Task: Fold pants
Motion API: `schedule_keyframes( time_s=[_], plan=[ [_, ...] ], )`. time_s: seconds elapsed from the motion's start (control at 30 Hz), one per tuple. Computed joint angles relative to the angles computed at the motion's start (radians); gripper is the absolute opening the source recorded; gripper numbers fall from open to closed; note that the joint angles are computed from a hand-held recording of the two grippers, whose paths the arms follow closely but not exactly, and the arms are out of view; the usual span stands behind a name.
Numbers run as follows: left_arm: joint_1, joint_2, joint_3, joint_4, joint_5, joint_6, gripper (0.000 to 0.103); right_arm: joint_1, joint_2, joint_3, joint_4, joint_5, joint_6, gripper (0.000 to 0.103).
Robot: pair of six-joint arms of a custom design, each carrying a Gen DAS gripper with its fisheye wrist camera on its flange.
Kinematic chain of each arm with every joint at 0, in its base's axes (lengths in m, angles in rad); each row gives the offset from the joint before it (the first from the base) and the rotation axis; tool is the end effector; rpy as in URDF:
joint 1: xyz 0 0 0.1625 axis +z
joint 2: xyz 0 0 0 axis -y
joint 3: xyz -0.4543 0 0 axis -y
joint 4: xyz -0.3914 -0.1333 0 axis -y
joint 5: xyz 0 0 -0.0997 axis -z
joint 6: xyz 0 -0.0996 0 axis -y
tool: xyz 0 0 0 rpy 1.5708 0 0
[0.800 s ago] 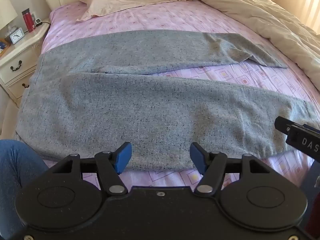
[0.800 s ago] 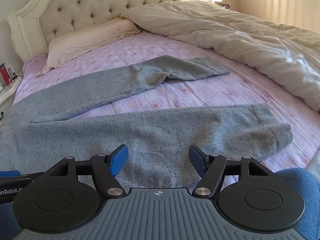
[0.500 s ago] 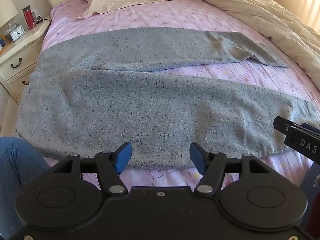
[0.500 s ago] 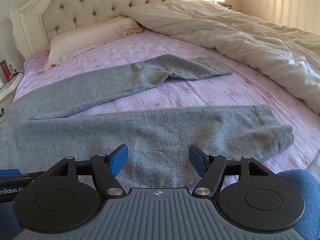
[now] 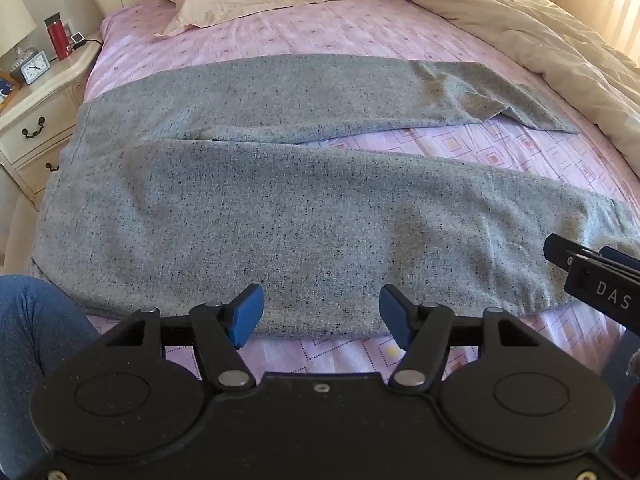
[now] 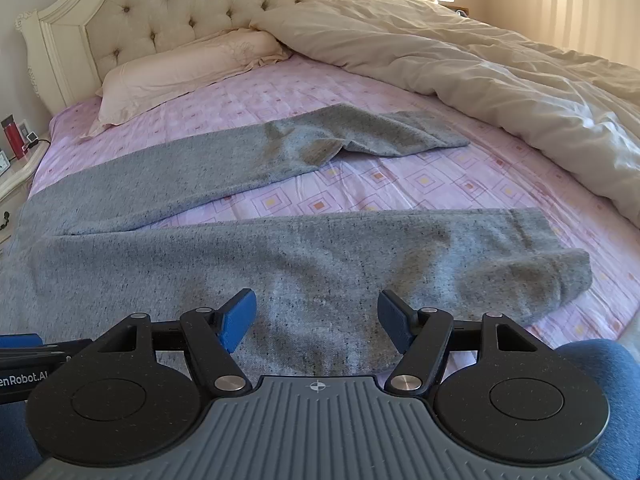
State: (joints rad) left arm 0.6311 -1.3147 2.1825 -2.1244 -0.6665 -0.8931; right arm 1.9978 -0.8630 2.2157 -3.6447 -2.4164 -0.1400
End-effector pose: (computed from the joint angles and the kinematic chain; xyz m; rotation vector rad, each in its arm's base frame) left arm -0.2336 -0.4327 0.2140 0.2280 2.2701 -0.6573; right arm 0.2600 -0.4295 0.1418 0.2602 -2.2443 0.9747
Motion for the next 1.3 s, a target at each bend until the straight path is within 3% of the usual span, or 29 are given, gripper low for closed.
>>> schedule_keyframes(
  time_s=[1.3],
  plan=[
    [0.002,0.009,-0.008,0.023,0.002,-0.024,0.066,-0.007,0.000,-0.004,0.041,-0.002,0.001,0.066]
  ],
)
